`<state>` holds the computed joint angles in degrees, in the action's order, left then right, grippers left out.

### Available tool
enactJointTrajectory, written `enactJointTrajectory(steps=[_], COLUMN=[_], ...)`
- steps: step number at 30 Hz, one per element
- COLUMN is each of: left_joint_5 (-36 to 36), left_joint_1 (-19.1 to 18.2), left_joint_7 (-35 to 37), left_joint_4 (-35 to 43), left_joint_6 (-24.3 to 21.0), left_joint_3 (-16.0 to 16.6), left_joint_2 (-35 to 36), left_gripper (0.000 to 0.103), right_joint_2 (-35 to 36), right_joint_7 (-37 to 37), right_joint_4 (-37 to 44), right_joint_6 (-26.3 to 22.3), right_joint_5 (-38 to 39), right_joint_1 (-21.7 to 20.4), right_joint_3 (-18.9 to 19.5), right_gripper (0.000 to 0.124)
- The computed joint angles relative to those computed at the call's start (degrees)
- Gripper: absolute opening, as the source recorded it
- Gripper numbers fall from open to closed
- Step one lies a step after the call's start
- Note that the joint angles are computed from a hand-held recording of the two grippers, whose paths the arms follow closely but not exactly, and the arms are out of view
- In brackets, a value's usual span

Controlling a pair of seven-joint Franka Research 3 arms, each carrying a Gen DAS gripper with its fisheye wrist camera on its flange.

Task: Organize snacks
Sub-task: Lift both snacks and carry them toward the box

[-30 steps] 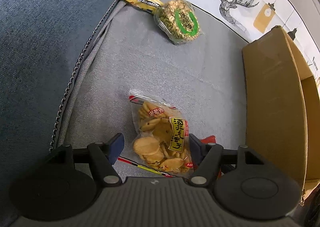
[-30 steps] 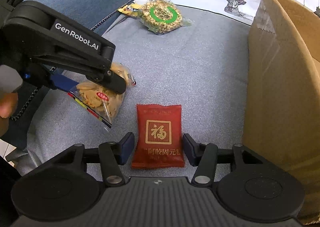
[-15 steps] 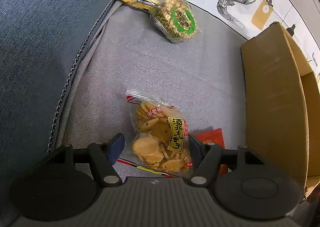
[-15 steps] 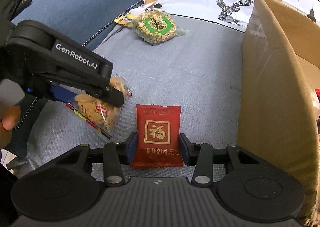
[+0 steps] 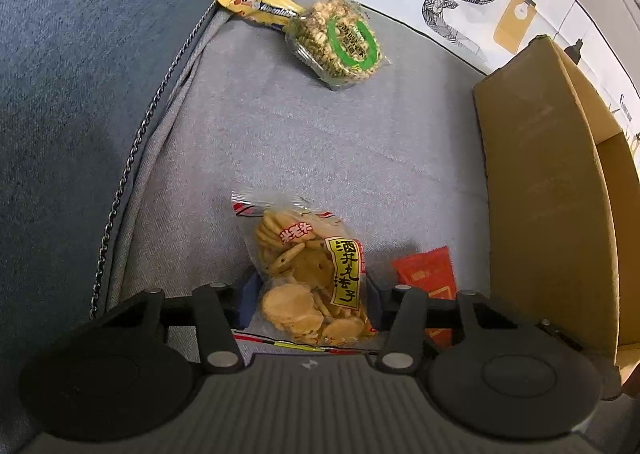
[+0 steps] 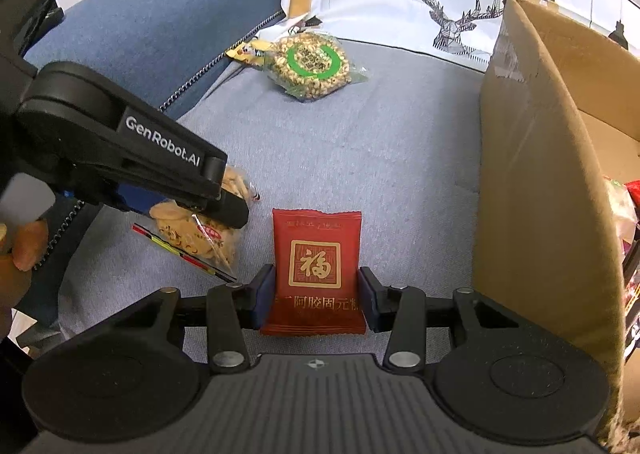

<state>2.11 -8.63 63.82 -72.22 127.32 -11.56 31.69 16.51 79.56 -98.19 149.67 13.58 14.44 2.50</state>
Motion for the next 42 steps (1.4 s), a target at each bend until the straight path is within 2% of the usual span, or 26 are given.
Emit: enactJointTrajectory(steps=[3,10,19,24,32,42], left_joint_5=[-0.09,1.1,4.77,5.93,9.06,10.66], left_joint_1=[0.18,0.12,-0.49,-0.7,-1.77,-2.65], left_joint_7=[-0.06,-1.91,-3.68,-4.39,-6.42,-6.7], left_joint_4=[-1.54,-5.49,-9.11,-10.39,-12.08,-11.25], left_joint_6=[2.77,9.9,20.04,25.3,33.12,37.58], left_joint_3=[-0.06,0.54,0.87,0.91,1.64,1.15], left_joint_2=[-0.89,-3.37,-5.51,-5.85,-6.43,-5.43], left_gripper=[0.056,0.056,0.056,0.056,0.056,0.056], right_joint_2=[-0.56,-2.52,-4.82,-5.68,-6.35,-6.99], right_joint_7=[-0.28,-2.52,-12.62,-18.61,-21.53,-22.04], right_joint_4=[-0.98,-4.28,-7.58,-7.76,-7.84,-8.66], right_joint_6=[2.42,11.49,24.13,26.27,27.58,29.78], right_joint_5=[0.28,1.24,11.88,19.35,24.14,25.87], right_joint_1=[0.06,-0.02,-3.53,-5.61,-5.92,-6.36], right_joint_3=[0.11,0.5,4.49,6.39,5.68,5.2], right_gripper=[0.045,0.046,0.046,0.046,0.046,0.046])
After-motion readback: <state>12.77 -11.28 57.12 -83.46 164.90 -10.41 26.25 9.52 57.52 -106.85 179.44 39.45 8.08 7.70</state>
